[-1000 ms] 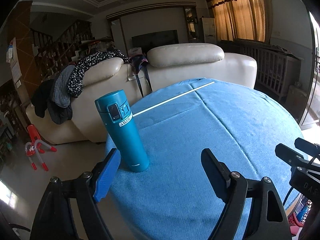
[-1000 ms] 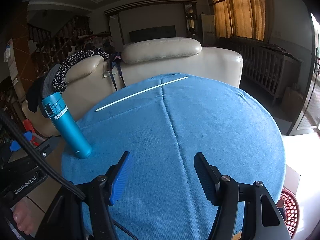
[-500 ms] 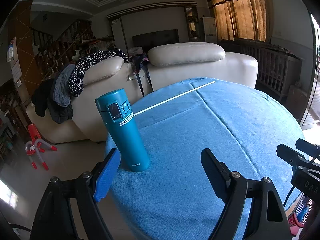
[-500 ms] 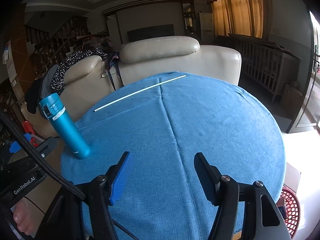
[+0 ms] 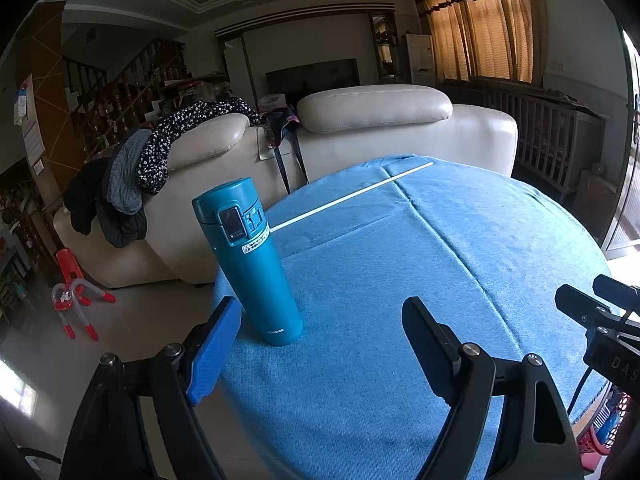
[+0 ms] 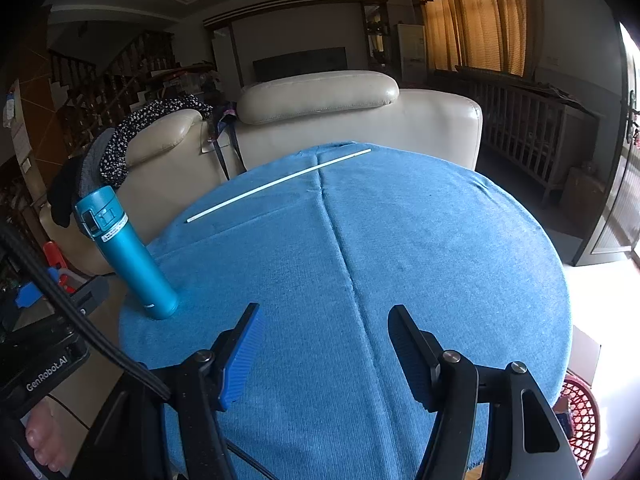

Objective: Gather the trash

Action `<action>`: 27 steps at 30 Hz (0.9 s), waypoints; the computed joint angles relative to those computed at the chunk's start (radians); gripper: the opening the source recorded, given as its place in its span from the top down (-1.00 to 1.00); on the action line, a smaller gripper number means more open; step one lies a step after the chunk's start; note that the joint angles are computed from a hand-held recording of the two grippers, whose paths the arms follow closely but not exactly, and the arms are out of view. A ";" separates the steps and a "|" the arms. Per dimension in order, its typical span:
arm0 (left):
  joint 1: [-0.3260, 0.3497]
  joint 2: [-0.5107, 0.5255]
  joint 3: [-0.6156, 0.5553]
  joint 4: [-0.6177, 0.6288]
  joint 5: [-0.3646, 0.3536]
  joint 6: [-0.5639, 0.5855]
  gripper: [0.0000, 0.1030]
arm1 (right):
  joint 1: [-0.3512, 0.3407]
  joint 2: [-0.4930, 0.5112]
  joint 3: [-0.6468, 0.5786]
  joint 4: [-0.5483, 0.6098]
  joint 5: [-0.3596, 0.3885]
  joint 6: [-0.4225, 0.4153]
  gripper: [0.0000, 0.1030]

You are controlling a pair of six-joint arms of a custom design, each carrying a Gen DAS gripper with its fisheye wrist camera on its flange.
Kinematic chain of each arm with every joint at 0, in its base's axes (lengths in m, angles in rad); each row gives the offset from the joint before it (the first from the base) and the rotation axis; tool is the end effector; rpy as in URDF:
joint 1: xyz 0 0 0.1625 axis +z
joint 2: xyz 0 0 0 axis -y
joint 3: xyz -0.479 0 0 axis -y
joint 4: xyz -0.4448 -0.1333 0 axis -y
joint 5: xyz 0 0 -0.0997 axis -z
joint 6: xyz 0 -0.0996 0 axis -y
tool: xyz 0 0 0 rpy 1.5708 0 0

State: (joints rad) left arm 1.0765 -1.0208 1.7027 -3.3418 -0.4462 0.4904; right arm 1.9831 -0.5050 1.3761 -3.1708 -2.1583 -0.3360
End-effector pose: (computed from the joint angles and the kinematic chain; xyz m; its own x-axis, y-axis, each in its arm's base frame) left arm -0.1262 -0.7045 0.3590 -0.5662 -0.2481 -0.7861 0.5514 0.5948 -0.5849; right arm 0.4062 -0.7339 0.0585 -0.7611 -0.2209 0.6099 -0.5824 0.6467 -0.4925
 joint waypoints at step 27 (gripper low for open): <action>0.006 0.028 -0.046 0.057 0.003 -0.010 -0.62 | -0.024 0.016 -0.044 0.034 -0.003 0.021 -0.32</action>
